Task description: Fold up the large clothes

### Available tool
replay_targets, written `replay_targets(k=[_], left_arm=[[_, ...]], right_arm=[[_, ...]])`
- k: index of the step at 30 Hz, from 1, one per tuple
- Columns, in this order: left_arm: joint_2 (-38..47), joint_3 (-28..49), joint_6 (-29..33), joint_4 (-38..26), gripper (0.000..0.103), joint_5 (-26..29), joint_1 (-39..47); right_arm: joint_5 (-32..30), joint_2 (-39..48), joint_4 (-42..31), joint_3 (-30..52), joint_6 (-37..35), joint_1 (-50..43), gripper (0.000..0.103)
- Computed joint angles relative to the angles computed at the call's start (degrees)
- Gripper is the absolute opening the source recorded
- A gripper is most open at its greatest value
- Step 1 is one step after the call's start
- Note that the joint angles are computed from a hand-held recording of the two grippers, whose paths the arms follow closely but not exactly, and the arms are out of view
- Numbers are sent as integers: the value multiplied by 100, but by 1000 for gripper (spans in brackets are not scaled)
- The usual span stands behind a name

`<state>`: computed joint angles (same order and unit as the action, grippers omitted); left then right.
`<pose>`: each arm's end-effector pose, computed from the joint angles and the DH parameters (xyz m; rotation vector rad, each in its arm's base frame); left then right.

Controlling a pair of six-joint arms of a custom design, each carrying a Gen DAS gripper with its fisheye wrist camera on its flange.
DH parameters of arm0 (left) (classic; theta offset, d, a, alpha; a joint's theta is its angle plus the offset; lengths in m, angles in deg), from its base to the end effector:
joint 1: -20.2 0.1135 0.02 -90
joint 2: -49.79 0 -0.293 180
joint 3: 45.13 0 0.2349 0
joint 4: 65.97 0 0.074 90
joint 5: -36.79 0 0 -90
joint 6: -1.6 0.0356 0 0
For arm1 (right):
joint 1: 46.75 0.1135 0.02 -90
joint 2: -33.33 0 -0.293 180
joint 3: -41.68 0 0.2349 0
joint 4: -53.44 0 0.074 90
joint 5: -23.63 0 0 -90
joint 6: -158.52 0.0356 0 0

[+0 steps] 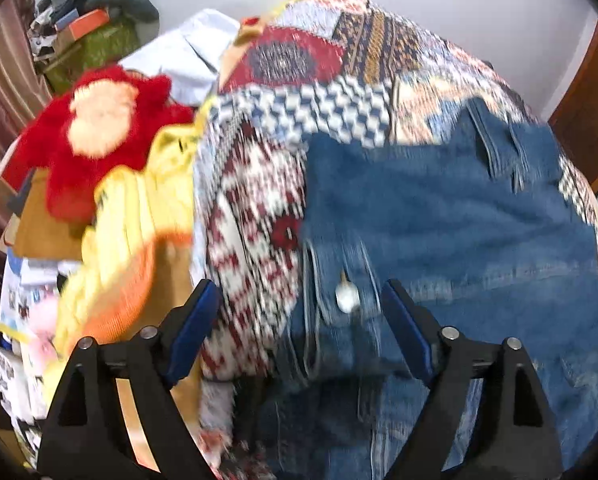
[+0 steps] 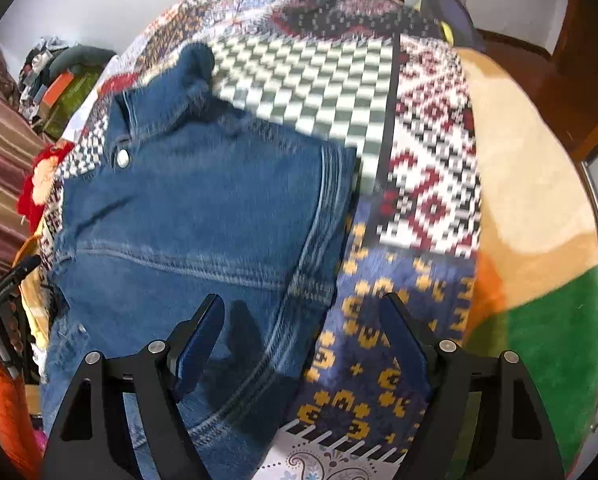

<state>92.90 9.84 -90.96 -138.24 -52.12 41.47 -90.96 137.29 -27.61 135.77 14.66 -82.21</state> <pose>0.0842 0.0321 0.2667 -0.5360 2.5724 0.0881 0.2696 -0.1738 0.2512 -0.4454 2.7808 0.4525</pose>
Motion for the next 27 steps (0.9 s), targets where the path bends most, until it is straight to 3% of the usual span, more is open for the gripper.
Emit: replay_targets(k=[2, 7, 10, 13, 15, 16, 17, 18, 19, 20, 24, 27], left_arm=[[568, 71, 294, 398, 84, 366, 414], [1810, 39, 119, 1218, 84, 984, 635], [2451, -53, -50, 1786, 84, 903, 451], [2833, -156, -303, 2247, 69, 610, 308], [2957, -223, -392, 2513, 66, 602, 313], [2910, -288, -374, 2668, 58, 651, 326], [2877, -321, -347, 2764, 46, 669, 309], [2881, -316, -310, 2789, 39, 724, 300], [2950, -300, -267, 2803, 22, 886, 321], [3029, -277, -312, 2804, 18, 942, 295], [2780, -195, -614, 2670, 6, 449, -93], [2323, 77, -722, 2110, 4, 56, -388]], right_arm=[[-58, 53, -55, 179, 127, 61, 78], [-24, 298, 142, 434, 527, 346, 78], [-9, 580, 271, 494, 769, 516, 78], [-94, 910, 422, 521, 1065, 645, 78], [-333, 1005, 486, 517, 1120, 637, 77], [-512, 1005, 544, 483, 1107, 626, 65], [-672, 1076, 417, 546, 1022, 634, 47], [-698, 1100, 413, 560, 1068, 659, 44], [-635, 1013, 623, 434, 1172, 692, 31], [-503, 874, 965, 237, 1280, 773, 21], [-486, 616, 1295, 75, 1329, 966, 15], [-541, 384, 1250, 266, 1049, 1155, 15]])
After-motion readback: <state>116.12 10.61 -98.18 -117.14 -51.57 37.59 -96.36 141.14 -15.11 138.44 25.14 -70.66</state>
